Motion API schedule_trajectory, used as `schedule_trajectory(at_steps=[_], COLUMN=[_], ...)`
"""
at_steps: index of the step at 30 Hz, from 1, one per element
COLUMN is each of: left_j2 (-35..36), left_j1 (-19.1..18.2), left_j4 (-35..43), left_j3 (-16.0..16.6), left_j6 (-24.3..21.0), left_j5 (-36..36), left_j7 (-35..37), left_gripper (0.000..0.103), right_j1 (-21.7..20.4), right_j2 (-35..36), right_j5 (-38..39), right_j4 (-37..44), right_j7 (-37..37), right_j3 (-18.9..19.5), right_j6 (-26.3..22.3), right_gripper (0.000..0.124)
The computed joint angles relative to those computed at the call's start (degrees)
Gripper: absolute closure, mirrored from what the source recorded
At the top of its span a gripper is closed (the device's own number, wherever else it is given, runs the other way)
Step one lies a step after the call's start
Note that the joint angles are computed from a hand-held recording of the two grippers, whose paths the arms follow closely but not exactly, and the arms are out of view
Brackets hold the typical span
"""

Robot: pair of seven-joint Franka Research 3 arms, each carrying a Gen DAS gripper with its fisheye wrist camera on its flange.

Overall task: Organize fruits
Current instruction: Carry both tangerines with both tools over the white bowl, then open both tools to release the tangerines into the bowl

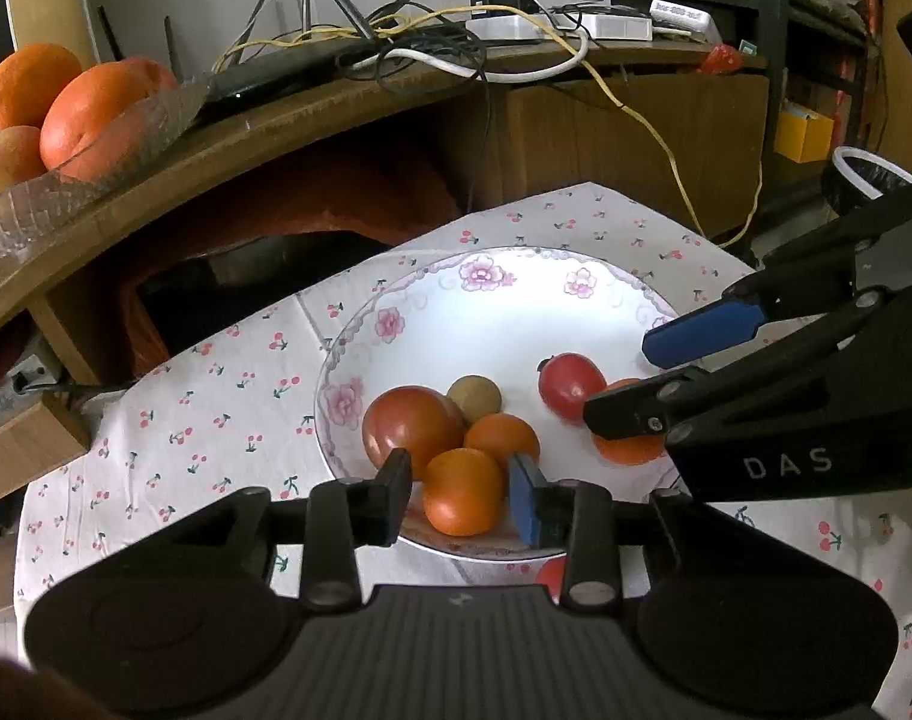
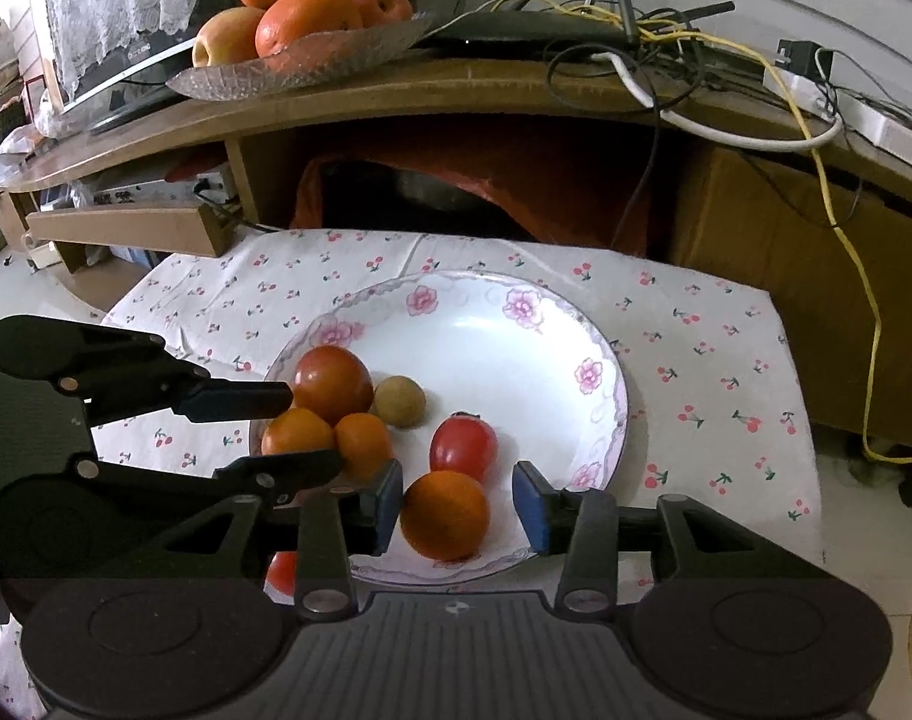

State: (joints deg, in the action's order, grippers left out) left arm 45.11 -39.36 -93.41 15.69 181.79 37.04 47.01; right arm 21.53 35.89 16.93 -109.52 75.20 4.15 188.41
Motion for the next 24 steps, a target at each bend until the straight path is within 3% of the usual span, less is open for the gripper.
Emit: schedule_trajectory(at_steps=[7, 15, 19, 24], left_j2=[-0.5, -2.6, -5.0, -8.1], left_j1=[-3.9, -9.5, -9.1, -7.8], left_j4=[-1.6, -6.6, -10.1, -14.7], left_j3=[5.1, 11.4, 10.4, 8.0], left_j6=[2.4, 5.6, 5.6, 6.1], left_j5=[-0.5, -3.9, -5.2, -6.3], left_j7=[-2.1, -0.6, 3.1, 8.5], left_gripper=[0.061, 0.057, 0.055, 0.054], right_j1=[0.2, -3.9, -5.6, -10.7], right_j2=[-0.7, -3.0, -4.7, -5.8], right_j5=[0.8, -0.5, -1.7, -4.0], right_j4=[-1.2, -4.8, -6.9, -9.5], right_j7=[0.2, 0.0, 0.1, 0.1], right_j3=[-0.3, 4.1, 6.3, 12.2], right_j6=[3.0, 4.7, 3.8, 2.1], right_gripper=[0.081, 0.081, 0.081, 0.077])
